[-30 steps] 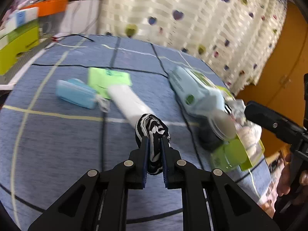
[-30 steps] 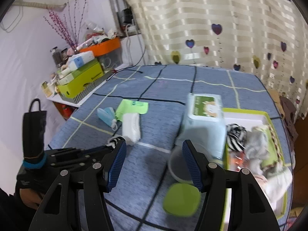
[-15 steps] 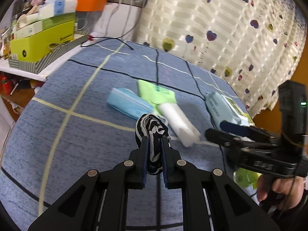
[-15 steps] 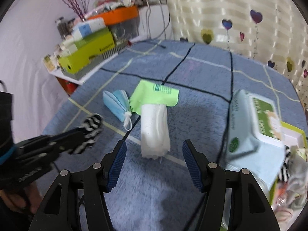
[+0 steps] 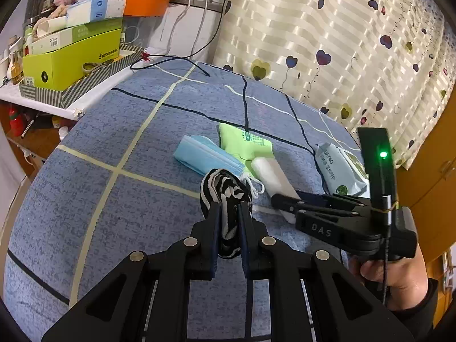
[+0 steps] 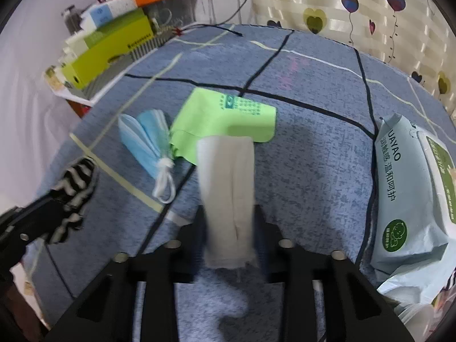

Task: Organize soft objects

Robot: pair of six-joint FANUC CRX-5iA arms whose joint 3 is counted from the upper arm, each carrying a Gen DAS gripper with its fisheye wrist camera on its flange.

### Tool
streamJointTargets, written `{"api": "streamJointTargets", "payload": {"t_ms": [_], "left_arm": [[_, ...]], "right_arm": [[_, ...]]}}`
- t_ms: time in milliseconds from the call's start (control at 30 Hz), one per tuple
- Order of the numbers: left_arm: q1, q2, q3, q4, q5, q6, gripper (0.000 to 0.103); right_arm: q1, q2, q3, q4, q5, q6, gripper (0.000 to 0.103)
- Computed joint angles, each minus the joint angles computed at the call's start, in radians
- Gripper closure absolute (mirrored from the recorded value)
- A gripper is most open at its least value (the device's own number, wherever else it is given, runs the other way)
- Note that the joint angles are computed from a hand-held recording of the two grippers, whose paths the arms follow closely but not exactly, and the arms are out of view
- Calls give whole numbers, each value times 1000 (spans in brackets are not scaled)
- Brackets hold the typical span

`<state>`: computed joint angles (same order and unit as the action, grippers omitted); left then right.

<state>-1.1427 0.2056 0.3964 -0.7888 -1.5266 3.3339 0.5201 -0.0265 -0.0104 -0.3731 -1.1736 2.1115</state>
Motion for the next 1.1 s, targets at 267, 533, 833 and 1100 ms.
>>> {"api": "streamJointTargets", "payload": {"t_ms": [267,533,833,1100], "left_arm": [[-20,27,57,-29,-15,-34,90],[-54,73,160,-82,-48,-96,90],[-73,147,303,-119,-53,-208,90],[-76,209,410,-124,-31,-294,90]], "right_arm": [[-78,-89,-3,-101,-25,78,79],[-193,-169,10,-210,-83,159,78],[-369,-233,29,-322,-149,248,78],[-500,-237,57,-384,-192,293,78]]}}
